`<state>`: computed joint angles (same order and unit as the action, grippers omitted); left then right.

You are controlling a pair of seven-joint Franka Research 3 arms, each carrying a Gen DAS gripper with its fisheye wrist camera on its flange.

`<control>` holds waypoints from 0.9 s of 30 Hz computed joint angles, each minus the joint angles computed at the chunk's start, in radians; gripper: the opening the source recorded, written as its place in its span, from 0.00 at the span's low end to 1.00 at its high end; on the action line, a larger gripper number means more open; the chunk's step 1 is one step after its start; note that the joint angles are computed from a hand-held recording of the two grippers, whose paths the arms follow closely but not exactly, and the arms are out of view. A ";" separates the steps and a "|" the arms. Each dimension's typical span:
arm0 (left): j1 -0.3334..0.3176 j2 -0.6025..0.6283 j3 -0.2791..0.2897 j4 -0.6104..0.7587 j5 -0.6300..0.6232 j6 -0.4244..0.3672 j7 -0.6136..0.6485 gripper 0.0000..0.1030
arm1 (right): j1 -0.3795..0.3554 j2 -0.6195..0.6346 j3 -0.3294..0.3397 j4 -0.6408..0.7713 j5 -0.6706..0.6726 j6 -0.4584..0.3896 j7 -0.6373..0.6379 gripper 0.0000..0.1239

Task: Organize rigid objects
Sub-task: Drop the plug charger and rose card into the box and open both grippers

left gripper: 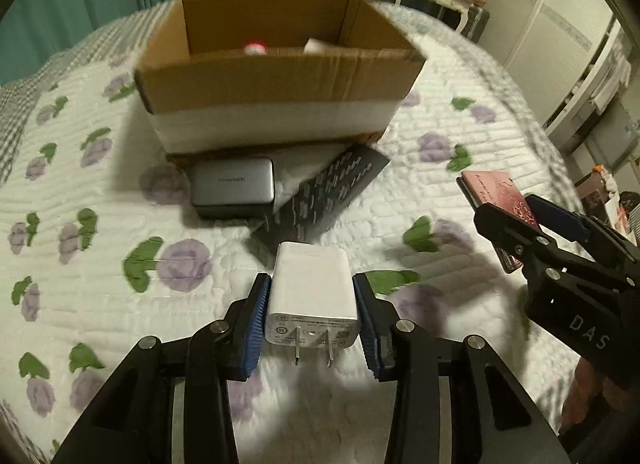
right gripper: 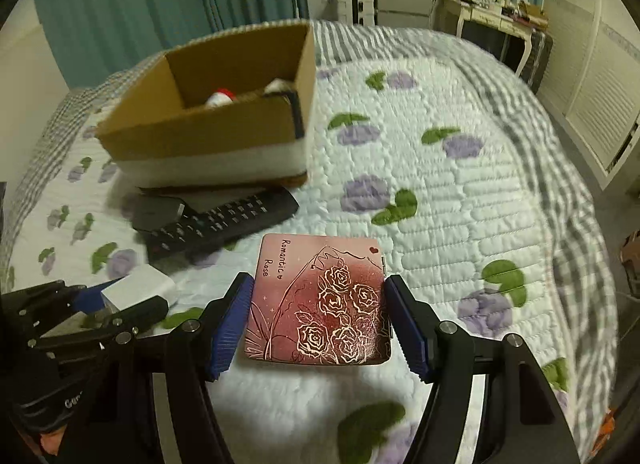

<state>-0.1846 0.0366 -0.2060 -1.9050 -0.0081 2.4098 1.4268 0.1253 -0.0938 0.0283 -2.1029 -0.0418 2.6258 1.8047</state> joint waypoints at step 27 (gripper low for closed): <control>0.059 0.195 0.028 0.435 0.108 0.087 0.051 0.40 | 0.044 0.199 0.000 0.481 0.080 -0.039 -0.110 0.54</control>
<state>-0.1252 0.2312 -0.1780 -1.4698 0.1003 2.4970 1.4781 0.1691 0.1048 0.0279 -1.6221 0.0380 2.5870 1.6944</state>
